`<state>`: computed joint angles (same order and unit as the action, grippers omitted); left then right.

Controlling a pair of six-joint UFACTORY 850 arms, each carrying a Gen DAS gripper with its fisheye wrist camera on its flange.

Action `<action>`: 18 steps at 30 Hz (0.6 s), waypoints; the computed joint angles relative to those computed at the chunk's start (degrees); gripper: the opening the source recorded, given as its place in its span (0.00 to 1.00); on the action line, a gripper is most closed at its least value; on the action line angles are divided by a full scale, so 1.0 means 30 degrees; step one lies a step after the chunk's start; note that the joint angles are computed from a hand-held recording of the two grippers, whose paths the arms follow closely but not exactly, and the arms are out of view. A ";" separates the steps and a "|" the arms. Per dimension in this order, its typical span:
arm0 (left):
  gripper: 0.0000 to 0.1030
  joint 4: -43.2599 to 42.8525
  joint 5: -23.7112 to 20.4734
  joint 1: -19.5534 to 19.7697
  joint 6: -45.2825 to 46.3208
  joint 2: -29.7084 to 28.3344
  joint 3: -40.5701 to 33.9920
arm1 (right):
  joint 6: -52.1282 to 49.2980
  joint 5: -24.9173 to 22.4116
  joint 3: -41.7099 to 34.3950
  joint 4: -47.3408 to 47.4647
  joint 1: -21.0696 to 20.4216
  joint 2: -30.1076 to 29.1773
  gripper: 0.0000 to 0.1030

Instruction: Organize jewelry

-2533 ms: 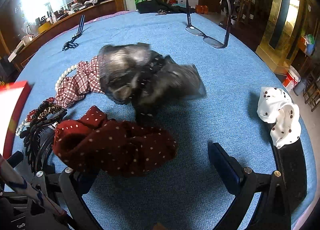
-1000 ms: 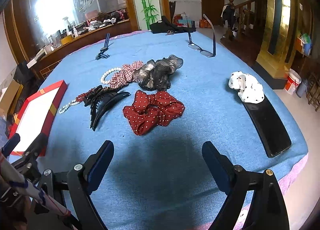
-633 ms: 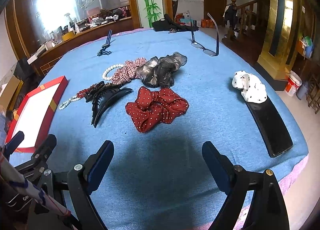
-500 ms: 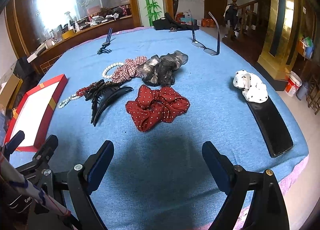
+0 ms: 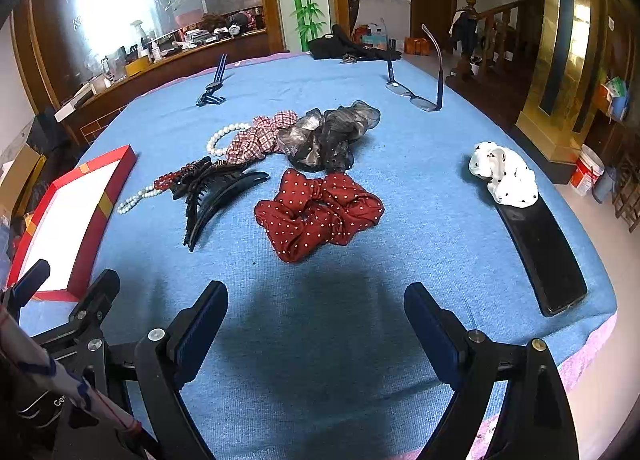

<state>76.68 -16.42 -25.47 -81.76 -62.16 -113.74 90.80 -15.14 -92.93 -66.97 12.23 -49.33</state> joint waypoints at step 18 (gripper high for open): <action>1.00 -0.1565 0.0546 0.0474 0.1150 0.0037 -0.0059 | -0.0735 0.0217 -0.0242 0.0895 -0.0300 -0.0010 0.90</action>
<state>71.99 -14.78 -24.05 -78.31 -62.04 -113.91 88.60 -14.49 -93.66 -64.28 11.33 -49.36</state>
